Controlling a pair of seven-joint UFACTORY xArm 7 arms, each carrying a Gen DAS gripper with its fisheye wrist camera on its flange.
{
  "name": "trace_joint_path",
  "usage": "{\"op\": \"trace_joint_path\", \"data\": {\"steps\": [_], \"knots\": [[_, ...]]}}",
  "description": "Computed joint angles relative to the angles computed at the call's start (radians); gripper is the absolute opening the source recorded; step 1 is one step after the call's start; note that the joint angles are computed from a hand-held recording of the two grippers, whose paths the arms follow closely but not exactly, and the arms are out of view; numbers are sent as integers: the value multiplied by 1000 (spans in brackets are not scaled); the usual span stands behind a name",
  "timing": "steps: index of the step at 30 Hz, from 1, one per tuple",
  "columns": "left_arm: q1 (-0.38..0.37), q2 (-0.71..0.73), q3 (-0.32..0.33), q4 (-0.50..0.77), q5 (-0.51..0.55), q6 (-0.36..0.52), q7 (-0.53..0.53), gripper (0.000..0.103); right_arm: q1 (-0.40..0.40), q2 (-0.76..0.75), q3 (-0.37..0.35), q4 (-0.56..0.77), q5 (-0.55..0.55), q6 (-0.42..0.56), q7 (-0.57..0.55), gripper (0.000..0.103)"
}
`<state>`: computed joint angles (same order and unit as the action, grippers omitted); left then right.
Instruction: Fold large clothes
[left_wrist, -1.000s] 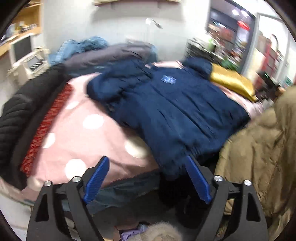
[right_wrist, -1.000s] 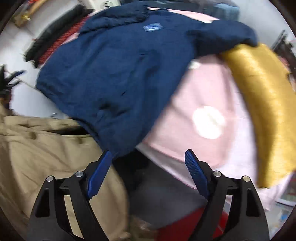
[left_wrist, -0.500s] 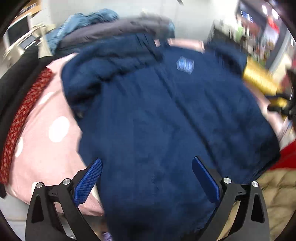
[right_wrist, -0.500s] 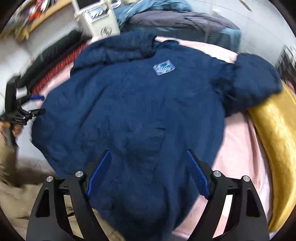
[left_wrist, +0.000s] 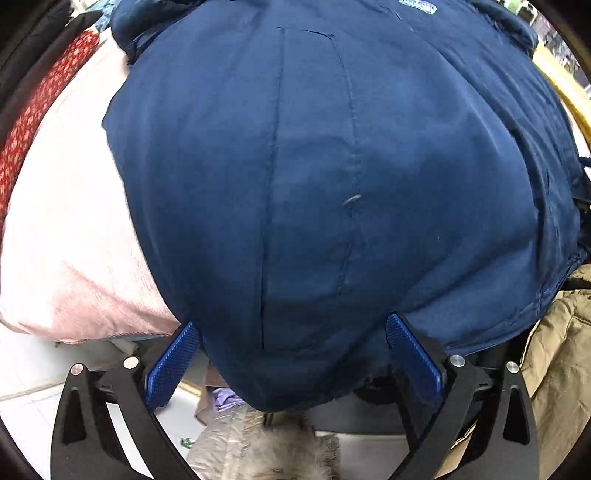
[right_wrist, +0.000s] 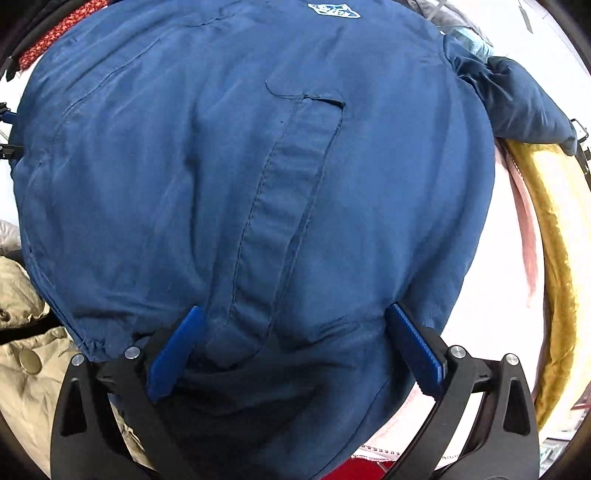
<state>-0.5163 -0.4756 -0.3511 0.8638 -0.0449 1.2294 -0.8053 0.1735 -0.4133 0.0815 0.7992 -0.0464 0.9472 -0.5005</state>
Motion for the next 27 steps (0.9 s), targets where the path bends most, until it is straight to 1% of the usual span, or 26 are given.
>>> {"op": "trace_joint_path", "data": {"steps": [4,7,9,12,14,15,16,17,18,19,20,21,22,24,25,27], "knots": [[-9,21,1,56,22,51,64,96,-3,49,13,71,-10,68,23,98],[-12,-13,-8,107,61,95,112,96,-3,82,15,160,-24,180,16,98],[-9,-56,-20,148,104,109,152,96,2,104,11,216,-3,215,11,98],[31,-87,-53,208,183,117,170,97,-1,116,1,277,33,217,22,97],[85,-67,-78,258,249,99,150,97,-4,145,-3,334,63,215,50,98],[116,-37,-90,289,287,96,139,97,-5,162,-8,362,86,207,61,98],[165,26,-127,338,360,109,107,97,-6,185,-14,394,122,184,79,98],[171,77,-129,378,413,142,92,97,-8,200,-16,412,140,172,96,98],[208,171,-173,437,495,178,78,97,-11,225,-14,441,150,163,128,98],[214,253,-204,488,571,225,62,97,-13,254,-13,473,166,160,160,98],[213,343,-221,552,643,255,58,97,-13,271,-16,484,191,150,170,98],[203,398,-221,586,695,261,61,97,-11,298,-18,503,225,144,179,98],[186,495,-227,652,779,265,58,97,-6,327,-10,525,232,143,195,98],[153,596,-206,726,853,248,56,97,10,346,14,532,192,140,229,98],[132,673,-190,793,908,235,59,97,17,354,21,525,173,125,239,98],[98,759,-153,872,964,231,64,97,30,370,33,493,129,95,261,98]]}}
